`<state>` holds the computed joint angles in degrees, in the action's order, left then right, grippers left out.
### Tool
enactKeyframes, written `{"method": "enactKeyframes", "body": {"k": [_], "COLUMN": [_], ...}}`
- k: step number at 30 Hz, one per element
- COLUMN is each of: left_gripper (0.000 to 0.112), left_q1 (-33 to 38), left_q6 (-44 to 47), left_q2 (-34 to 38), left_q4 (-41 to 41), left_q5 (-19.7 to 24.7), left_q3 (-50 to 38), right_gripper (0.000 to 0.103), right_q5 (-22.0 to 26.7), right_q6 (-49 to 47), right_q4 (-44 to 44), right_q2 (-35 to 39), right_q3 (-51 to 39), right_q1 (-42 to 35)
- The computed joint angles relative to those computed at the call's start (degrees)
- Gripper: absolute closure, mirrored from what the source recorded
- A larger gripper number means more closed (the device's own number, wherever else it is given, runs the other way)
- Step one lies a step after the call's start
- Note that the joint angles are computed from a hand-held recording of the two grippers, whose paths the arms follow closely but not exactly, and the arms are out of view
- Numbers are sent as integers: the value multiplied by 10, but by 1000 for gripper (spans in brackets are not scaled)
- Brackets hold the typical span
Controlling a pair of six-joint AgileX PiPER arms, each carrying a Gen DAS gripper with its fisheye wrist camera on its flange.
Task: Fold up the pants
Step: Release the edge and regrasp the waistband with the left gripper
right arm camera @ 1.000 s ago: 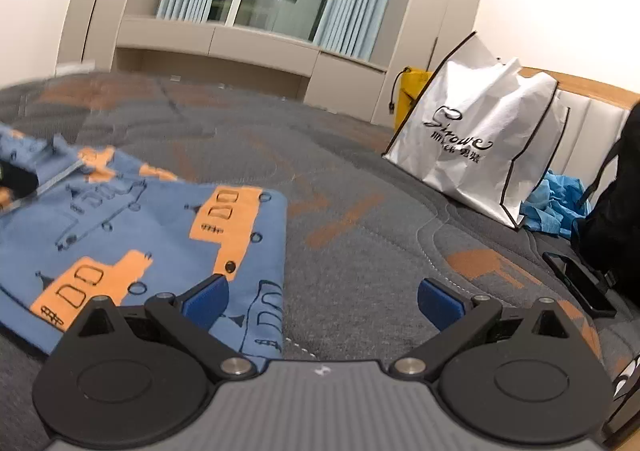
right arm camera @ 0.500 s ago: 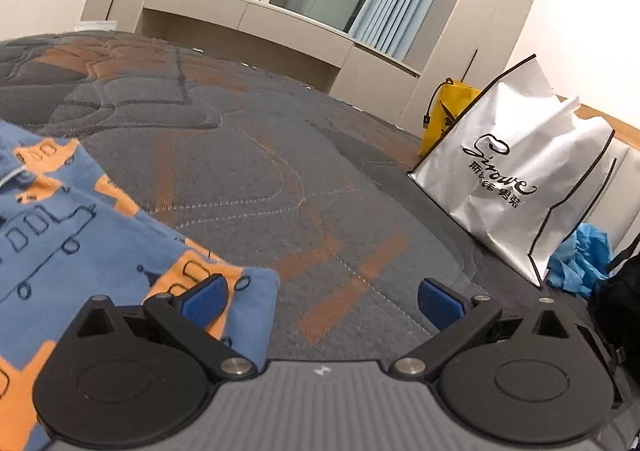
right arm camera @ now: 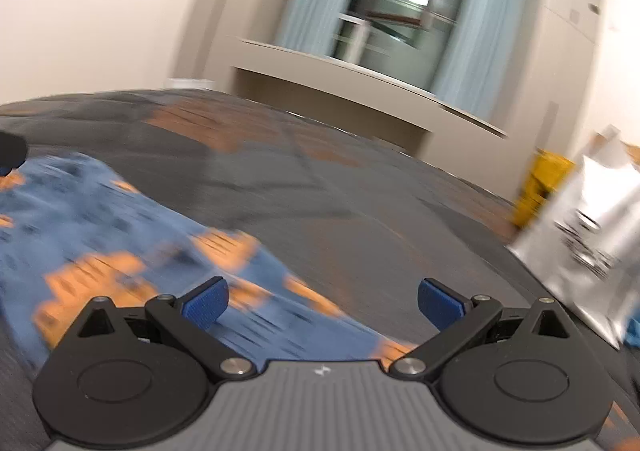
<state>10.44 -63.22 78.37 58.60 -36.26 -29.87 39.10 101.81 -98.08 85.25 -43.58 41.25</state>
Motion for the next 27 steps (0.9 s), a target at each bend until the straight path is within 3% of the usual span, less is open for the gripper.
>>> {"method": "enactKeyframes", "body": {"k": [7, 9, 15, 19, 23, 26, 27], "left_gripper": [10, 10, 41, 63, 65, 64, 59], "left_q1": [83, 102, 115, 85, 67, 58, 56], "left_q6": [-117, -135, -72, 16, 57, 49, 45], "left_q2": [55, 84, 121, 121, 123, 125, 126], "left_q4": [105, 128, 88, 21, 3, 4, 0], "left_q5": [13, -9, -73, -82, -102, -83, -68], "left_q3": [-43, -60, -67, -54, -49, -57, -61], "right_gripper": [0, 0, 0, 0, 0, 0, 0], "right_q5": [-2, 11, 60, 81, 72, 57, 56], "right_q6": [-80, -65, -50, -57, -55, -55, -54], "right_q4": [75, 70, 51, 52, 61, 64, 64], "right_q2": [109, 118, 140, 161, 153, 147, 146], "right_q3": [-110, -109, -108, -121, -118, -116, -115], "right_q1": [31, 41, 67, 77, 73, 65, 64]}}
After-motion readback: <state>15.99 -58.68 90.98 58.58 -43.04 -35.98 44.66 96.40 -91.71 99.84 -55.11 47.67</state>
